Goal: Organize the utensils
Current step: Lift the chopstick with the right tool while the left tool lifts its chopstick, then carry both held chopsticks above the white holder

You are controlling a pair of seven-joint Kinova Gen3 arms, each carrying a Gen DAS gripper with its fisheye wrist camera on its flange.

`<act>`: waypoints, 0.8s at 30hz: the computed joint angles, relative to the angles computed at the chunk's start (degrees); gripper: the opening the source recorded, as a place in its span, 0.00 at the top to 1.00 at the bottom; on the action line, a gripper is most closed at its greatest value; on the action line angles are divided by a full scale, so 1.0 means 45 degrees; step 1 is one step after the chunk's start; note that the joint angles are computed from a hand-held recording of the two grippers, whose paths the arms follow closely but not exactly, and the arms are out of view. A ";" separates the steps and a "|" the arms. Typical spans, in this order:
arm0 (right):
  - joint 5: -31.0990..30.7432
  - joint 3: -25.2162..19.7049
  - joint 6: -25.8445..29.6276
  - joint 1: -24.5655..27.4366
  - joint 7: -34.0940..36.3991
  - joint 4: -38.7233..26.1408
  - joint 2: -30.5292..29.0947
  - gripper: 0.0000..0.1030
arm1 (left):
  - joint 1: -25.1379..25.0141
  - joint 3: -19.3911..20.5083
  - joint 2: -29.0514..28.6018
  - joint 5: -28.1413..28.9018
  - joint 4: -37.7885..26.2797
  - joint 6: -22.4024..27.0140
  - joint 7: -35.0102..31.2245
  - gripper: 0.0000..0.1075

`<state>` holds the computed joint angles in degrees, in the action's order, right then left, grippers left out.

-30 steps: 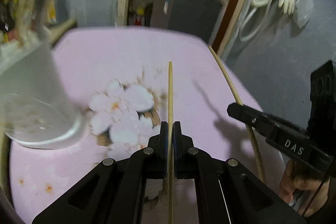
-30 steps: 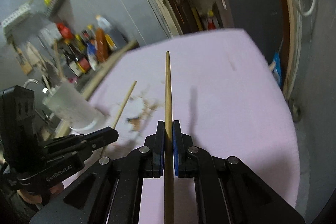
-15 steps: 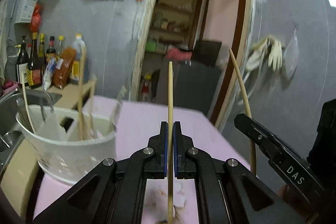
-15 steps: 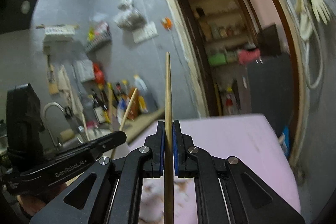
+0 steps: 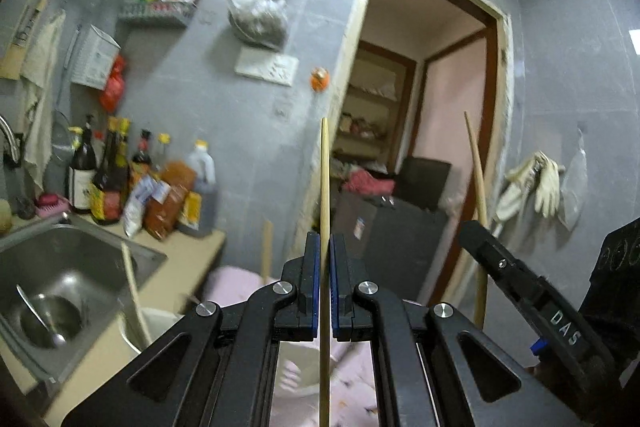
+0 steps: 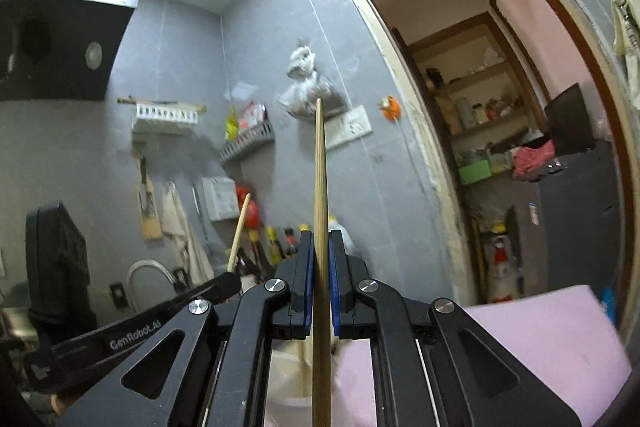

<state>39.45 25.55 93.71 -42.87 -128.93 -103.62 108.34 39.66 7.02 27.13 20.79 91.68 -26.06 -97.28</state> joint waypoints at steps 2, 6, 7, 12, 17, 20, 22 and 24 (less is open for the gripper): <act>-0.0147 -0.0111 -0.0831 0.0148 -0.0461 0.0331 0.0079 0.96 | -0.0271 -0.0009 0.0025 -0.0152 0.0019 -0.0204 0.0151 0.98; 0.0086 -0.0312 -0.2587 0.0324 -0.1503 0.1266 0.0344 0.96 | -0.0944 0.0150 0.0358 -0.0504 -0.0009 -0.0937 0.0877 0.98; 0.0328 -0.0319 -0.2806 0.0282 -0.1683 0.1500 0.0378 0.96 | -0.0933 0.0054 0.0449 -0.0375 -0.0078 -0.1004 0.0853 0.98; 0.1324 -0.0281 -0.3813 0.0234 -0.2298 0.2688 0.0509 0.96 | -0.0919 -0.0211 0.1017 0.0315 -0.0380 -0.1575 0.0730 0.98; 0.2185 -0.0194 -0.4186 0.0142 -0.2714 0.3596 0.0587 0.96 | -0.0725 -0.0380 0.1433 0.1133 -0.0402 -0.2413 0.0431 0.98; 0.2654 -0.0018 -0.4180 0.0067 -0.2797 0.4024 0.0651 0.96 | -0.0746 -0.0314 0.1612 0.1221 -0.0300 -0.2936 0.0260 0.98; 0.2823 0.0095 -0.4210 0.0067 -0.2769 0.4202 0.0687 0.96 | -0.0798 -0.0223 0.1726 0.1217 -0.0247 -0.3152 0.0242 0.98; 0.2895 0.0123 -0.4197 0.0051 -0.2729 0.4359 0.0692 0.96 | -0.0807 -0.0194 0.1848 0.1285 -0.0244 -0.3276 0.0170 0.98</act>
<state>52.47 26.10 74.82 -42.64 -141.21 -84.01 111.45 36.03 6.15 35.45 26.57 90.58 -40.80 -96.52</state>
